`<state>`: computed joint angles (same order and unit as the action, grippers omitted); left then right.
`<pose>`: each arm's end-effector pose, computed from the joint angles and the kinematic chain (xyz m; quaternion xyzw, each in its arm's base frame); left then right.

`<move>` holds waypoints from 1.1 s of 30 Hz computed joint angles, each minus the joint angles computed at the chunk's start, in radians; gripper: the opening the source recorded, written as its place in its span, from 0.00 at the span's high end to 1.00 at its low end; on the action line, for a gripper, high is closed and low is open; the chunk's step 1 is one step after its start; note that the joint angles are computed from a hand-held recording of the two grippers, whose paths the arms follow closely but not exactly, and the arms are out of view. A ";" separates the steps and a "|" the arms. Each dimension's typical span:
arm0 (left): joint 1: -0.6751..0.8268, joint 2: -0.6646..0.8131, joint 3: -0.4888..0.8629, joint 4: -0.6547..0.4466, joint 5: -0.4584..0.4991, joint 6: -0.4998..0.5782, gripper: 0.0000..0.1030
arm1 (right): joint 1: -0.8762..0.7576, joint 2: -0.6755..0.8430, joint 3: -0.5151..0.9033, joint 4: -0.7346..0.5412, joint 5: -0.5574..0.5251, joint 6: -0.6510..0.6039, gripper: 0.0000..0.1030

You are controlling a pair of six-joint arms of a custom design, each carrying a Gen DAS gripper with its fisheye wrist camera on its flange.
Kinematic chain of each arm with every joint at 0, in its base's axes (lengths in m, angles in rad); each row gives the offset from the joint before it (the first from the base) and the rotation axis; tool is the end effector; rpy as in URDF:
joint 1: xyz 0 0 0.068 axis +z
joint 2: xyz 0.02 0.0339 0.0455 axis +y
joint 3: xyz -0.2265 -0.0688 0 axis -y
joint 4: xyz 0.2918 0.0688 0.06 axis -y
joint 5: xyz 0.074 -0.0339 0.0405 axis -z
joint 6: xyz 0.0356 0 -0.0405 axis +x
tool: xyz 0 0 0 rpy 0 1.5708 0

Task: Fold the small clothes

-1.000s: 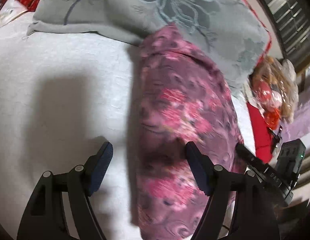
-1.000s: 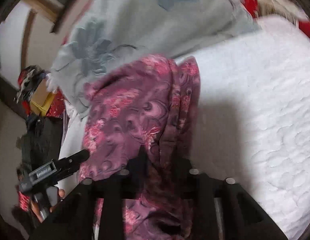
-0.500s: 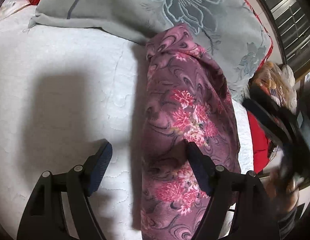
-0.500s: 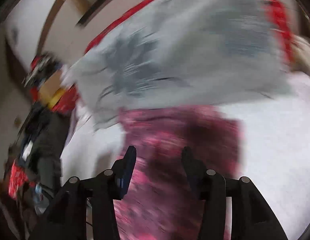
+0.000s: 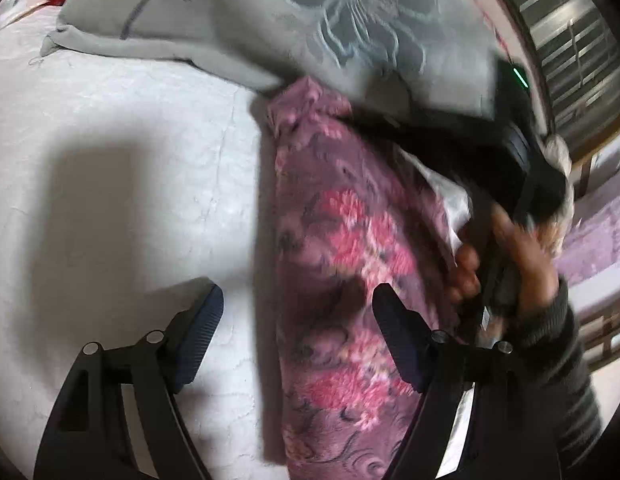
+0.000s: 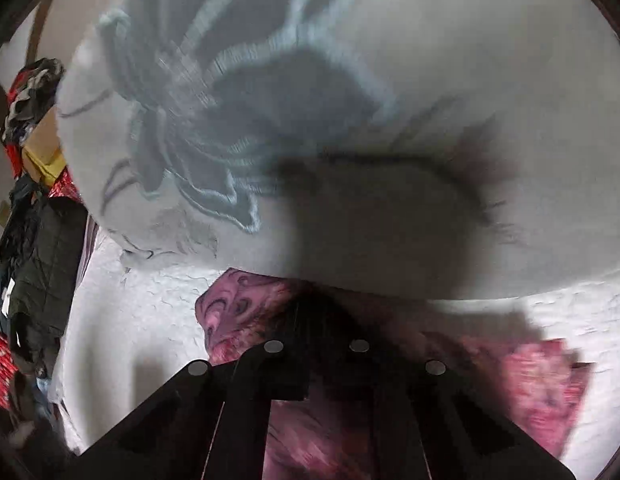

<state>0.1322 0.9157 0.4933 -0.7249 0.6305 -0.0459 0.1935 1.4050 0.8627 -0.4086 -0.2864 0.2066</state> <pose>0.2159 0.0075 0.1345 -0.0178 0.9316 -0.2942 0.2127 0.3183 0.0726 0.1497 -0.0374 0.9429 0.1932 0.2689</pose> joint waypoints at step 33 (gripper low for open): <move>-0.183 -0.143 -0.065 0.037 -0.287 -0.068 0.24 | -0.461 -1.252 -0.700 -0.638 -0.310 -0.222 0.85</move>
<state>-0.0503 0.7727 0.4285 -0.6877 0.3434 -0.1138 -0.2679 0.1534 0.1628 -1.0469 -0.5963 -0.0149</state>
